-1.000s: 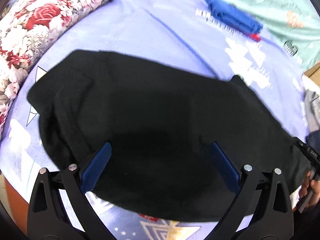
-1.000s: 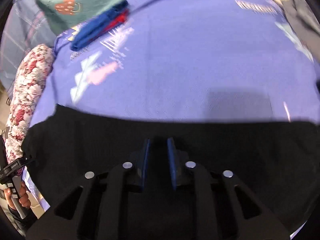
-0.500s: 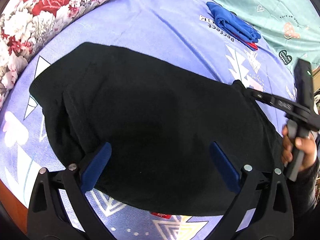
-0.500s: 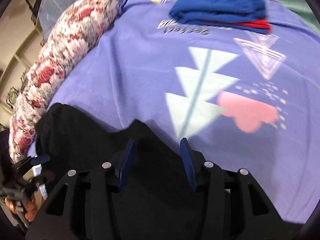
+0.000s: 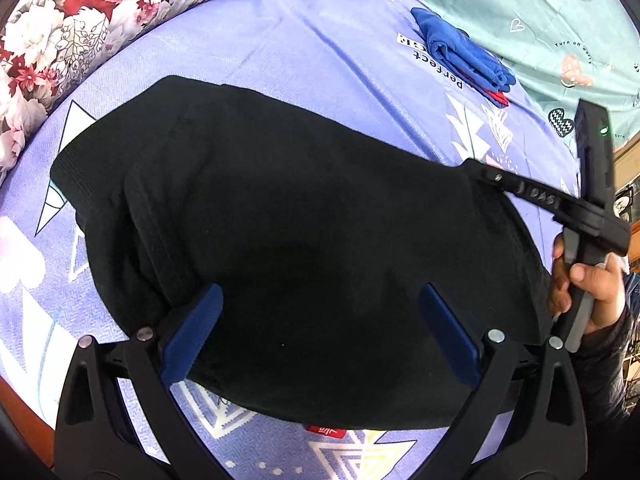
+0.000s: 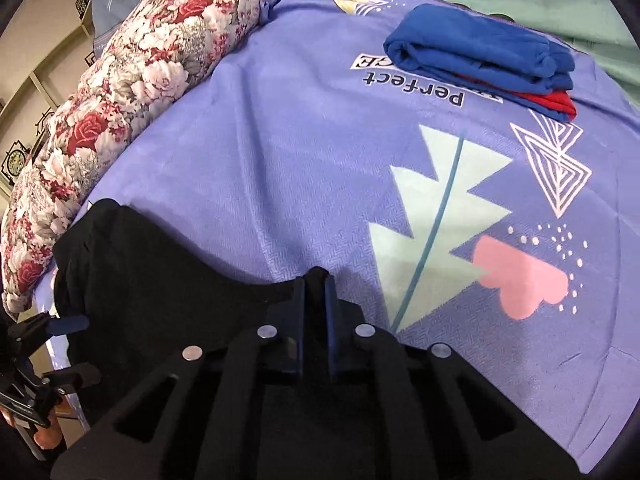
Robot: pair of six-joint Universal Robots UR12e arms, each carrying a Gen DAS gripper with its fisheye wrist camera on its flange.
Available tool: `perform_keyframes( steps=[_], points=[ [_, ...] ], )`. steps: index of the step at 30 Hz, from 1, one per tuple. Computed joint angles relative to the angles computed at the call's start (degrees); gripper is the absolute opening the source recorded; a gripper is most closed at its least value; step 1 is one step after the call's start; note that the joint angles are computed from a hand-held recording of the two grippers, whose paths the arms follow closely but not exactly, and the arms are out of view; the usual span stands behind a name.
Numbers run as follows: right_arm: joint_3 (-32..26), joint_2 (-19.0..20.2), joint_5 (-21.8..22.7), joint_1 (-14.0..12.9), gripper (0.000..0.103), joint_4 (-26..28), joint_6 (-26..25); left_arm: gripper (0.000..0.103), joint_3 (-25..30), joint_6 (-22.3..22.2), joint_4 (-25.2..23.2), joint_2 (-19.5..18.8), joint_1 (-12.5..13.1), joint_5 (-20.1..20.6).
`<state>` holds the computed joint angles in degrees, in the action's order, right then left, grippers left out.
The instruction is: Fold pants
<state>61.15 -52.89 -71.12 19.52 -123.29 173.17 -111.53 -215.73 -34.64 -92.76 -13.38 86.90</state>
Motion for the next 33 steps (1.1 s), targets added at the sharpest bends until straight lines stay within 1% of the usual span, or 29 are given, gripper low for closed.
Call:
perform_keyframes(
  steps=[2, 5, 7, 8, 10, 12, 13, 14, 17, 18, 20, 21, 24, 25, 26, 28, 30, 31, 32, 33],
  points=[
    [-0.1, 0.7, -1.1, 0.2, 0.009, 0.4, 0.3, 0.1, 0.3, 0.2, -0.5, -0.3, -0.4, 1.0],
    [0.5, 0.7, -1.8, 0.3, 0.014, -1.4, 1.6, 0.1, 1.0, 0.4, -1.6, -0.7, -1.1, 2.8],
    [0.6, 0.4, -1.4, -0.1, 0.022, -1.3, 3.8, 0.1, 1.7, 0.3, -3.1, -0.9, -1.6, 4.1],
    [1.0, 0.0, -1.4, -0.4, 0.024, -1.4, 4.8, 0.1, 2.0, 0.0, -3.6, -0.9, -1.7, 4.4],
    [3.1, -1.8, -2.6, -1.0, 0.035, -3.4, 7.0, 0.1, 2.5, -0.6, -4.6, -0.8, -2.0, 5.0],
    [7.3, -5.0, -3.9, -2.0, 0.039, -5.8, 7.8, 0.1, 2.6, -0.2, -4.5, -0.4, -2.4, 5.7],
    [10.0, -7.1, -4.3, -2.8, 0.04, -7.0, 7.7, 0.1, 2.6, 0.2, -3.9, -0.2, -2.7, 6.3],
    [12.0, -8.5, -4.2, -3.4, 0.042, -7.7, 7.6, 0.1, 2.7, 0.5, -3.4, 0.0, -3.0, 6.7],
    [19.6, -13.9, -2.1, -6.6, 0.043, -7.8, 7.4, 0.101, 3.2, 1.8, -2.8, -0.3, -3.6, 5.9],
    [22.4, -15.9, -2.1, -7.9, 0.043, -7.2, 8.0, 0.101, 3.7, 2.4, -3.5, -0.7, -3.8, 5.0],
    [26.2, -18.5, -2.2, -10.1, 0.043, -6.7, 10.6, 0.101, 4.5, 2.9, -4.8, -1.4, -4.1, 4.4],
    [28.7, -20.2, -3.2, -11.4, 0.043, -7.1, 12.6, 0.101, 4.6, 2.9, -5.1, -1.6, -4.2, 4.4],
    [33.3, -23.4, -5.8, -14.2, 0.043, -8.1, 16.5, 0.101, 5.3, 2.1, -5.6, -2.4, -4.8, 3.7],
    [34.8, -24.3, -5.6, -15.2, 0.043, -9.6, 17.2, 0.101, 5.6, 2.3, -5.9, -2.7, -5.0, 3.6],
    [35.9, -25.1, -6.3, -15.8, 0.043, -10.8, 18.3, 0.101, 5.8, 2.6, -6.1, -3.0, -5.3, 3.8],
    [37.7, -26.6, -10.9, -16.9, 0.043, -12.2, 21.2, 0.101, 6.7, 3.2, -7.9, -3.9, -6.0, 5.3],
    [38.7, -27.4, -18.6, -17.3, 0.043, -12.9, 23.5, 0.101, 7.1, 3.9, -9.0, -4.6, -6.4, 7.0],
    [39.1, -27.8, -20.4, -17.6, 0.043, -13.0, 24.8, 0.101, 7.7, 4.0, -9.9, -5.0, -6.9, 8.6],
    [39.9, -28.4, -19.8, -18.2, 0.043, -13.7, 26.0, 0.101, 8.3, 3.7, -11.1, -5.3, -7.3, 9.5],
    [41.0, -29.3, -16.9, -19.0, 0.043, -15.3, 27.1, 0.101, 8.9, 2.9, -12.0, -5.3, -7.5, 9.8]
  ],
)
